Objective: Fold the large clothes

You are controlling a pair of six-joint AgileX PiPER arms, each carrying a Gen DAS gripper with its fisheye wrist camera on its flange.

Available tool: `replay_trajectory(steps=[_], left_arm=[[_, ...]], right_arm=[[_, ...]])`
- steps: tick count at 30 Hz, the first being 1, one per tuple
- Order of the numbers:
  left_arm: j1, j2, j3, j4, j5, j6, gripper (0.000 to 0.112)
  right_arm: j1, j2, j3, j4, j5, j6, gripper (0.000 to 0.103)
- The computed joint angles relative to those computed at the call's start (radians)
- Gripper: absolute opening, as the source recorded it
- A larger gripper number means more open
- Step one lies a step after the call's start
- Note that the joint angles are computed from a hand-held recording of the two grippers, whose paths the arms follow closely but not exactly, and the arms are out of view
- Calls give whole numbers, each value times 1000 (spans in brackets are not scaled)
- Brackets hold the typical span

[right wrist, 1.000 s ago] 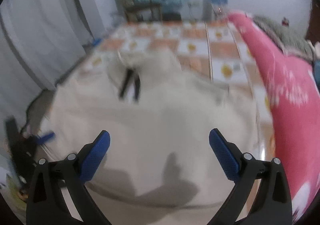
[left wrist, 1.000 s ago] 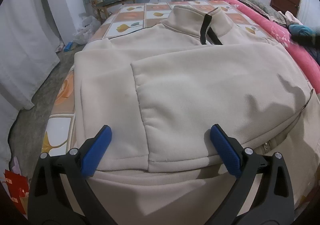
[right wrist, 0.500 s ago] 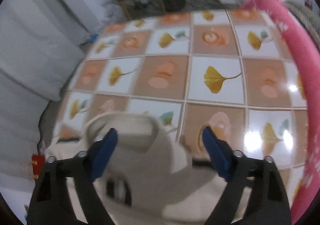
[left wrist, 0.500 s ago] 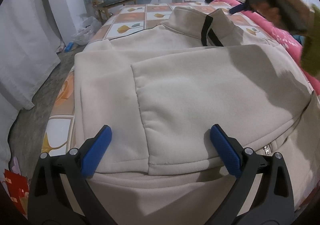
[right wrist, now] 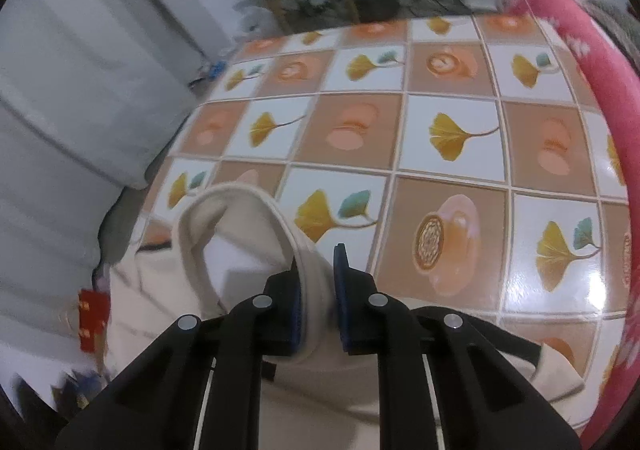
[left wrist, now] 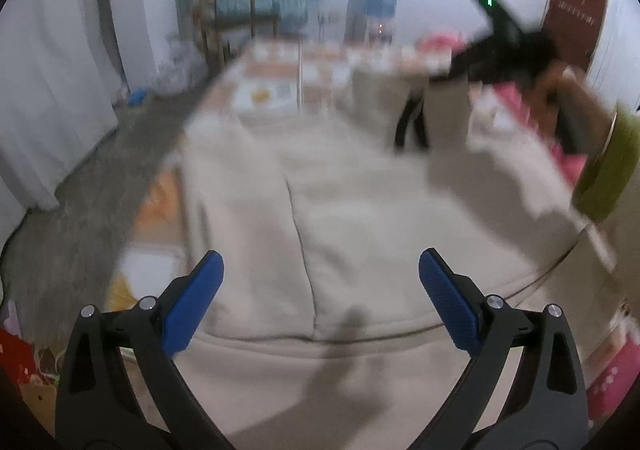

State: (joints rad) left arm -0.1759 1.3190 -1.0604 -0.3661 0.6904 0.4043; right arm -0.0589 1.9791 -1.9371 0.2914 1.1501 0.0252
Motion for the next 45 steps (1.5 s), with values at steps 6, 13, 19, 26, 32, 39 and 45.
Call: replay_trajectory(steps=[6,13,19,26,32,39,45], left_arm=[[121,18,-172,-392,118,296,84],[-59,381,-545,-128,82,40,69],[-219,662,-876,320,94,-194,53],[-211,676,-880,256,129,-100,4],[-159,428,-525,78,51,61,4],[-171,304,-229,126,-29,77,5],[-135,271,-127,22,-83,177,9]], right_arm=[[24,-164,234,-4,-116,-97,14],[38,-275,400,-2,-195,-152,13],[39,-292,439,9,-219,-165,13],[44,-324,475,-2,-241,-180,13],[48,-394,550,-37,-268,-253,13],[84,-440,679,-86,-284,-292,17],[89,-482,653,-55,-181,-303,43]])
